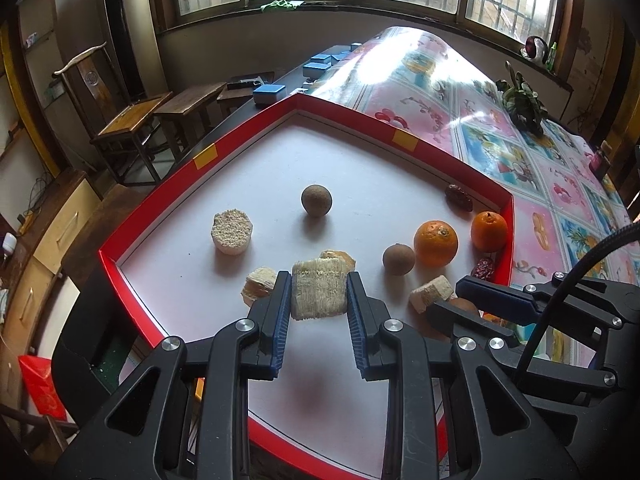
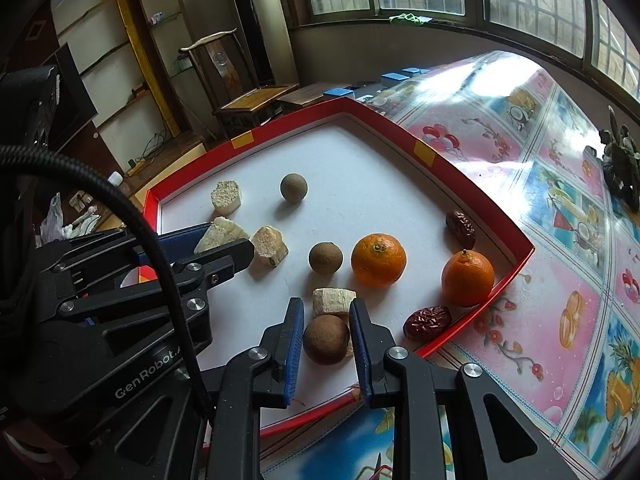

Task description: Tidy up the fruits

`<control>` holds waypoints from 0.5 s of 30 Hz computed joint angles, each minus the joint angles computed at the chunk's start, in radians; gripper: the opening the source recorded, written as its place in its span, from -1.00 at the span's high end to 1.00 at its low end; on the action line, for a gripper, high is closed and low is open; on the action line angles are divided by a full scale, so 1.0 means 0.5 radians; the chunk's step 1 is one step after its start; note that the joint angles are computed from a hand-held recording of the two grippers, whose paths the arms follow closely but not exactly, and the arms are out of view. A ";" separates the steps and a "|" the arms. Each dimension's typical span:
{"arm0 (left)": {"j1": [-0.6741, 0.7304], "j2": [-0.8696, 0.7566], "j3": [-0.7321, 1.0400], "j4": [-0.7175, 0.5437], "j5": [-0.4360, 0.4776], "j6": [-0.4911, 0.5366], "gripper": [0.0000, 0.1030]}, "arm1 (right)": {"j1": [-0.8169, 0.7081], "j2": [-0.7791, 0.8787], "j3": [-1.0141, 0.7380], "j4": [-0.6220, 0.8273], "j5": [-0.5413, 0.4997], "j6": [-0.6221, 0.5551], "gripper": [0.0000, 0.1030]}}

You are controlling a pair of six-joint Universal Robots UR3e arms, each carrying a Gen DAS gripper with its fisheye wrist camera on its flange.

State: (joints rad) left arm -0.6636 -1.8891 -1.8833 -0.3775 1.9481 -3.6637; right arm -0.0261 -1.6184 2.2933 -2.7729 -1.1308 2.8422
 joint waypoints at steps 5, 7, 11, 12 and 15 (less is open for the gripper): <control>-0.027 -0.008 0.027 -0.051 0.058 -0.046 0.50 | -0.034 -0.036 0.012 0.045 0.038 -0.006 0.52; -0.029 -0.008 0.035 -0.071 0.059 -0.059 0.48 | -0.056 -0.054 0.032 0.051 0.064 -0.019 0.49; -0.073 -0.020 0.073 -0.121 0.159 -0.097 0.29 | -0.068 -0.082 0.054 0.056 0.075 -0.022 0.45; -0.076 -0.014 0.071 -0.125 0.175 -0.109 0.13 | -0.076 -0.095 0.063 0.057 0.081 -0.024 0.45; -0.069 0.026 0.027 -0.092 0.184 -0.133 -0.20 | -0.120 -0.162 0.098 0.083 0.120 -0.042 0.45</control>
